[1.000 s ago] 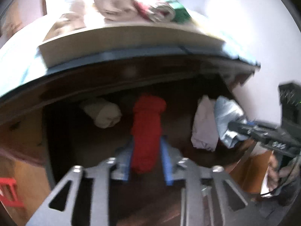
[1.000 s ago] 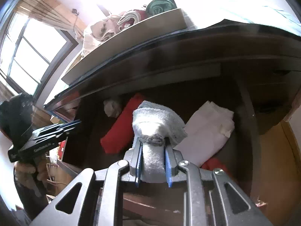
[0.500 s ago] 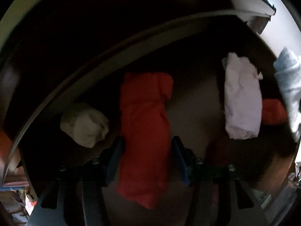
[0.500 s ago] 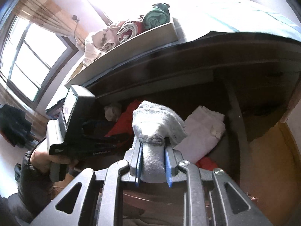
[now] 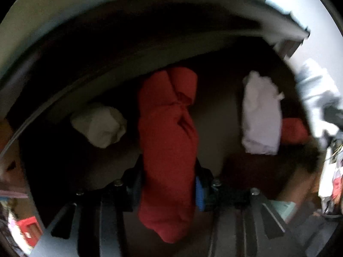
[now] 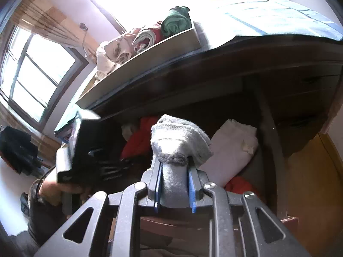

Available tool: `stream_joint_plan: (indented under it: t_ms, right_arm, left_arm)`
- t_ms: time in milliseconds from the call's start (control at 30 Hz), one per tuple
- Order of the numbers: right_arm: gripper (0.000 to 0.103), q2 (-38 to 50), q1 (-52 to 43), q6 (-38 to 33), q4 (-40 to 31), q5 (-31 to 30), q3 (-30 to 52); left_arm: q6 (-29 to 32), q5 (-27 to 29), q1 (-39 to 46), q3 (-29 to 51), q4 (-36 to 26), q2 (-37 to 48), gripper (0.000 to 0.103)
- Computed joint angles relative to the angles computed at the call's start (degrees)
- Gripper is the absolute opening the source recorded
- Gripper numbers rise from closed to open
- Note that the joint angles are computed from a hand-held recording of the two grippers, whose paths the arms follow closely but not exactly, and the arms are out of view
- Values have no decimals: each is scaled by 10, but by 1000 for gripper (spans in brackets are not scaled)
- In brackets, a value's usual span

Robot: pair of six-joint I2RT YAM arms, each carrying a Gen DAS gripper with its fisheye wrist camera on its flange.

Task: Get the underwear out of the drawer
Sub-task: 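Lift the grey sock and red cloth up out of the drawer with both tools, then carry the red cloth and grey sock over the white tray and lower them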

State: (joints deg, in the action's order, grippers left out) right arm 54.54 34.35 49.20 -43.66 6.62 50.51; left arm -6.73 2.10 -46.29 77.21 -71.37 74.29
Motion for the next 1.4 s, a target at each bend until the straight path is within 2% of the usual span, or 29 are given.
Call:
stream_joint_plan:
  t_ms: [167,333,467,567,600,700,833,1400]
  right_arm:
    - [23,-9,14,20,1,15,-4]
    - [23,-19,34,41,7,31,-5]
    - [23,-12,61,49,9,52,6]
    - [23,-3,84,56,10,64,16]
    - [23,0,91,57,12,66,19]
    - [23,15,122,61,7,85,38]
    - [23,31,159,64,2,111,61]
    - [23,111,232,32,25,150,155]
  left_arm:
    - [-35,43,24,4,-15,-79,38]
    - [-80,57,34,33,-33,-126,38]
    - [-109,32,27,58,-49,-147,38]
    - [-142,7,-2,46,-42,-166,38]
    - [-127,17,20,47,-47,-172,38]
    - [-146,-5,-9,56,-58,-183,38]
    - [-138,-3,0,66,-83,-209,38]
    - [-179,-109,-69,157,-140,-231,38]
